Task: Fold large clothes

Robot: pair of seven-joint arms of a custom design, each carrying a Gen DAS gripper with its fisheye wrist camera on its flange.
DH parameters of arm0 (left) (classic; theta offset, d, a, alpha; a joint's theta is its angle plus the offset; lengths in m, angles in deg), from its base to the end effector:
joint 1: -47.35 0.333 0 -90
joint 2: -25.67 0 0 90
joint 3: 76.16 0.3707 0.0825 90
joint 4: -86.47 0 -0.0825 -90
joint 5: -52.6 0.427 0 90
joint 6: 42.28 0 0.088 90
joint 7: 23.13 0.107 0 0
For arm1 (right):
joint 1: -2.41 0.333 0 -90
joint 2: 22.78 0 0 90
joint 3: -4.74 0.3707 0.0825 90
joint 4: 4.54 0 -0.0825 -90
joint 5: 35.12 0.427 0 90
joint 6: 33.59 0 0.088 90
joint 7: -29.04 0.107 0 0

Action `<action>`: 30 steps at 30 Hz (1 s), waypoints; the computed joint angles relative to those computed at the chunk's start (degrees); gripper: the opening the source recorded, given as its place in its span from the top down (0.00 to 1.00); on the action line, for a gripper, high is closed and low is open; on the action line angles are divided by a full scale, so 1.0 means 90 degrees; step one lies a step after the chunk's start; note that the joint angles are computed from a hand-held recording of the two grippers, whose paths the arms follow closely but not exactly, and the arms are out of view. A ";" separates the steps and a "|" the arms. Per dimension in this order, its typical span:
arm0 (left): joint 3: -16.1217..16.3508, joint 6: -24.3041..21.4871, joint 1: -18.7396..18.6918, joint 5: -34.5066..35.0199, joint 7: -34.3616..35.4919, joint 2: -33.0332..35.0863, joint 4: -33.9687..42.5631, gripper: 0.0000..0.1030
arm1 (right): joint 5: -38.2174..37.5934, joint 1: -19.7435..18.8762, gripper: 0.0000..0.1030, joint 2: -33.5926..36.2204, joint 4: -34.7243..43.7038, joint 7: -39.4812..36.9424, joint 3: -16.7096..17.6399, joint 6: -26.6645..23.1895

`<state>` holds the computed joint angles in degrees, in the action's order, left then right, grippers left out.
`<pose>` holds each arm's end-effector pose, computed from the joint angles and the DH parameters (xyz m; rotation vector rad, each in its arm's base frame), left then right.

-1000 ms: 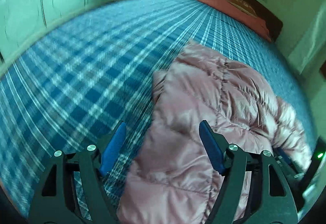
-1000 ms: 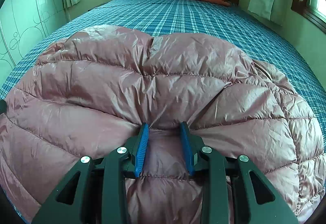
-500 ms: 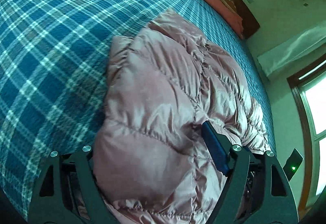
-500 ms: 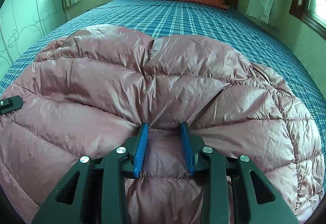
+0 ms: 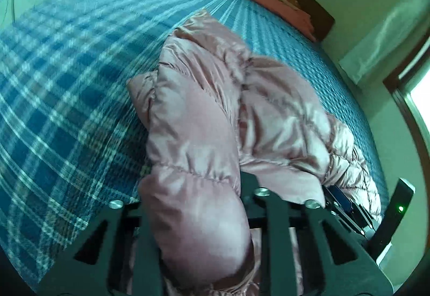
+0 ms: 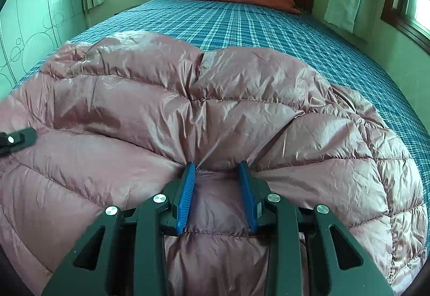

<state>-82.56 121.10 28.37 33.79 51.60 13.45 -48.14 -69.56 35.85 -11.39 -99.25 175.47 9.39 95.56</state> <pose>0.4959 -0.2197 0.5279 -2.0872 1.8934 -1.0596 0.5725 0.4225 0.5817 -1.8388 1.9032 -0.6903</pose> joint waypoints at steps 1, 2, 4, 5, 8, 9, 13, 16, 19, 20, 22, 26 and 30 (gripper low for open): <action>-0.0200 -0.0017 0.0188 0.0441 -0.0316 -0.0051 0.0021 0.84 | 0.0005 -0.0003 0.67 -0.0004 -0.0005 -0.0002 -0.0001 0.0007; -0.0336 -0.0038 0.0315 0.0791 -0.0585 -0.0084 0.0049 0.84 | 0.0019 -0.0010 0.67 -0.0012 -0.0017 -0.0001 -0.0002 0.0025; -0.0593 -0.0056 0.0535 0.1515 -0.1141 -0.0176 0.0111 0.85 | 0.0072 -0.0029 0.67 -0.0021 -0.0026 -0.0010 0.0001 0.0060; -0.0666 -0.0083 0.0583 0.1804 -0.1335 -0.0209 0.0149 0.85 | 0.0107 -0.0040 0.67 -0.0021 -0.0017 -0.0024 0.0002 0.0069; -0.0828 -0.0246 0.0641 0.2549 -0.1815 -0.0327 0.0280 0.85 | 0.0323 -0.0132 0.63 -0.0180 -0.0112 -0.0092 0.0001 0.0181; -0.0812 -0.0320 0.0575 0.2640 -0.1843 -0.0358 0.0352 0.85 | 0.0313 -0.0156 0.56 -0.0252 -0.0167 -0.0064 -0.0002 0.0204; -0.0835 -0.0484 0.0411 0.2975 -0.1932 -0.0374 0.0618 0.85 | 0.0111 -0.0373 0.50 -0.0908 -0.0756 0.0308 0.0043 0.0317; -0.0992 -0.0604 0.0396 0.3388 -0.2100 -0.0265 0.0877 0.85 | 0.0056 -0.0667 0.50 -0.1436 -0.1248 0.0472 0.0157 0.0163; -0.1178 -0.0818 0.0386 0.3859 -0.2350 -0.0118 0.1126 0.85 | 0.0112 -0.1000 0.50 -0.1831 -0.1669 0.0506 0.0269 0.0085; -0.1235 -0.0917 0.0359 0.3991 -0.2427 -0.0033 0.1237 0.85 | 0.0146 -0.1122 0.50 -0.1965 -0.1834 0.0498 0.0287 0.0078; -0.1275 -0.1002 0.0284 0.4170 -0.2533 0.0072 0.1363 0.85 | 0.0186 -0.1317 0.50 -0.2120 -0.2028 0.0507 0.0383 0.0046; -0.1494 -0.1321 0.0201 0.4966 -0.2986 0.0380 0.1724 0.85 | 0.0259 -0.1647 0.50 -0.2326 -0.2312 0.0493 0.0520 0.0081; -0.1559 -0.1618 0.0000 0.5558 -0.3288 0.0719 0.2004 0.85 | 0.0391 -0.1793 0.50 -0.2396 -0.2465 0.0350 0.0593 0.0214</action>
